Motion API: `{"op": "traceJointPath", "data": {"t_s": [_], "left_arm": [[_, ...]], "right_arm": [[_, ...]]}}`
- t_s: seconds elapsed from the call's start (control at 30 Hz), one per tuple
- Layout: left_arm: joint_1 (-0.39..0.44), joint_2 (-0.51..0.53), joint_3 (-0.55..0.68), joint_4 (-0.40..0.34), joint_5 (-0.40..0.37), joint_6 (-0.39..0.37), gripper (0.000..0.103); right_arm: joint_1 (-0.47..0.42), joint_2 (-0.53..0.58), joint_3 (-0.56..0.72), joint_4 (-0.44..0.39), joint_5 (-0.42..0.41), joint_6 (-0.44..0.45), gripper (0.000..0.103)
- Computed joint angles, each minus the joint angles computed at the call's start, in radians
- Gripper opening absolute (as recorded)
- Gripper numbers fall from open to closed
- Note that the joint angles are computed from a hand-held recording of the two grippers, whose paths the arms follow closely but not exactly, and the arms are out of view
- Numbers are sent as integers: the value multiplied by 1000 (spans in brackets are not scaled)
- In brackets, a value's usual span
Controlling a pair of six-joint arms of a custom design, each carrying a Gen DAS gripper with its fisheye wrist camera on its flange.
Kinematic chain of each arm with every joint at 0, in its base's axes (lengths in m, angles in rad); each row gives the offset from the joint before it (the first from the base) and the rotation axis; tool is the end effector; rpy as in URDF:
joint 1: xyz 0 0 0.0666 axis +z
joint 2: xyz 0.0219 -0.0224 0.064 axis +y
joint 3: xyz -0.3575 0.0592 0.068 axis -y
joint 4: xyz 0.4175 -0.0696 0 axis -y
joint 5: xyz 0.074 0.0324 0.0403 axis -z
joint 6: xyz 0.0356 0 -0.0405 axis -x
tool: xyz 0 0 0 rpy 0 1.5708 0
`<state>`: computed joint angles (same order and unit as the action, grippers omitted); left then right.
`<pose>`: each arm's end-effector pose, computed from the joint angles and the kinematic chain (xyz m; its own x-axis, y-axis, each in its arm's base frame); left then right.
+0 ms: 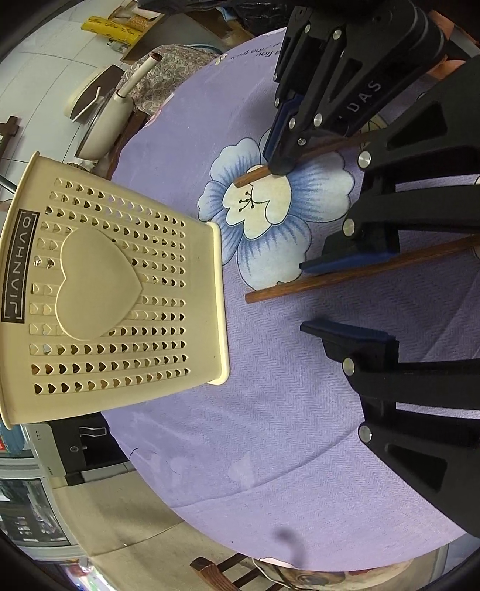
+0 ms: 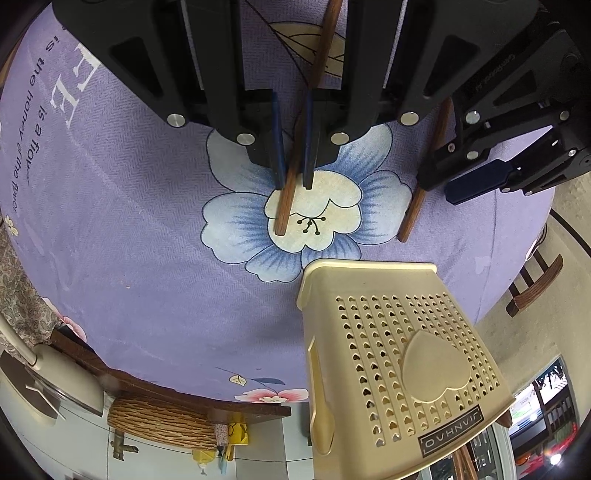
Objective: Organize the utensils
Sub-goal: 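Grasp a wooden chopstick with the left tool while the right tool grasps the other, then lift both wooden chopsticks upright and carry them over the holder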
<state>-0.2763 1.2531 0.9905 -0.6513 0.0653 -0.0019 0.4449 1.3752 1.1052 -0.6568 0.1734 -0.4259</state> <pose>0.4271 -0.1239 0.2962 -0.7613 0.2178 -0.6108 0.3120 0.9487 -0.0505 0.4422 0.2036 0.2958 -0.7939 0.0723 -0.6038 -0.0027 0.9925 0.1224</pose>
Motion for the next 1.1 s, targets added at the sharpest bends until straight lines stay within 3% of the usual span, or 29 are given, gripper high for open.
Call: {"op": "traceJointPath", "data": {"t_s": [0.27,0.6,0.77,1.0,1.1], "left_arm": [[-3,9,2,21,-30,-9,10],[2,7,1,21,-14,-6,8],[-20,6,-3,29,-58,-21,8],[1,10,4,20,-11,-11,8],[11,12,8,11,15,-4,7]], "right_arm": [[19,9,9,-11,50,7,10],[45,21,22,-26,102,18,10],[68,34,34,-40,158,37,10],[55,24,24,-27,128,22,10],[33,8,5,8,55,3,9]]}}
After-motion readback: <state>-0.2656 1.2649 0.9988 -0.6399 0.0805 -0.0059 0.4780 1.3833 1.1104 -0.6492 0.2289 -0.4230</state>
